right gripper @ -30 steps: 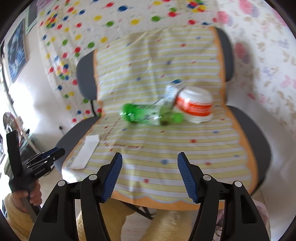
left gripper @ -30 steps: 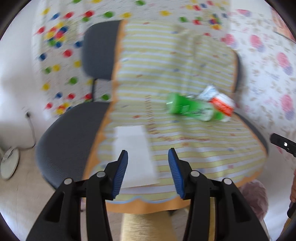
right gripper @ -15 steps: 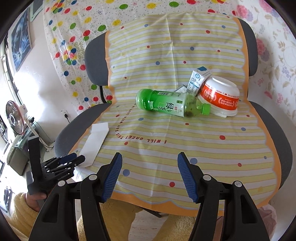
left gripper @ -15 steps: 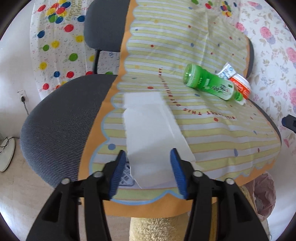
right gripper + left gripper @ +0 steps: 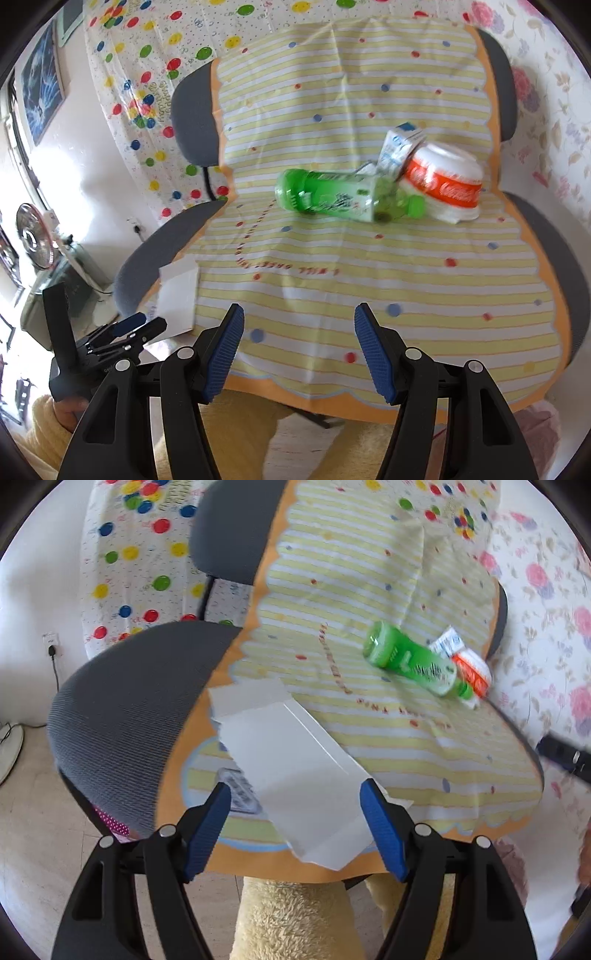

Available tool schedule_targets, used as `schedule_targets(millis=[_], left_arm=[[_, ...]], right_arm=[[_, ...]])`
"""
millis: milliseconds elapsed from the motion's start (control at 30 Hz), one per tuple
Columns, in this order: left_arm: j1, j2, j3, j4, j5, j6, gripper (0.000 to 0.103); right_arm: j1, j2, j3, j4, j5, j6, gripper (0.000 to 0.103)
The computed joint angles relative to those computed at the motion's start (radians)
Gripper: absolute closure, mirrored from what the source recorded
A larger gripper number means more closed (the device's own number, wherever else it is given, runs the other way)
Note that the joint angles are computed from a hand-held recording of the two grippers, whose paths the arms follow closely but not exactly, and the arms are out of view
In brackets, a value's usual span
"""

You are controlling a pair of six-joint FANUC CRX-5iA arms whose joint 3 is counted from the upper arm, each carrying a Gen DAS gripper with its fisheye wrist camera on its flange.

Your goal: Collect trash

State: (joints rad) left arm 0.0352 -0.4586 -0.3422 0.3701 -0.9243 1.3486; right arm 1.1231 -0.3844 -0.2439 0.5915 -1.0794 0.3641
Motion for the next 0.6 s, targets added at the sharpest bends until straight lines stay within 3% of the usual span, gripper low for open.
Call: schedule_targets(millis=[100,267,433,600], left_arm=[[0.014,-0.008,0.033,-0.040,0.002,0.017,0.036],[0.019,0.008,0.100,-0.147,-0.022,0.071,0.054],[0.090,0.003,0.082,-0.092,-0.040,0.030,0.060],[0.124,-0.011,0.047,-0.048,-0.046,-0.024,0.060]], right_arm=[[0.006,0.043,0.031,-0.045,0.025,0.061,0.040],[0.017,0.125,0.098,-0.115,0.079,0.175,0.049],[0.007,0.228,0.193,-0.228,0.102,0.289,0.060],[-0.006,0.289,0.256,-0.305,0.066,0.316,0.060]])
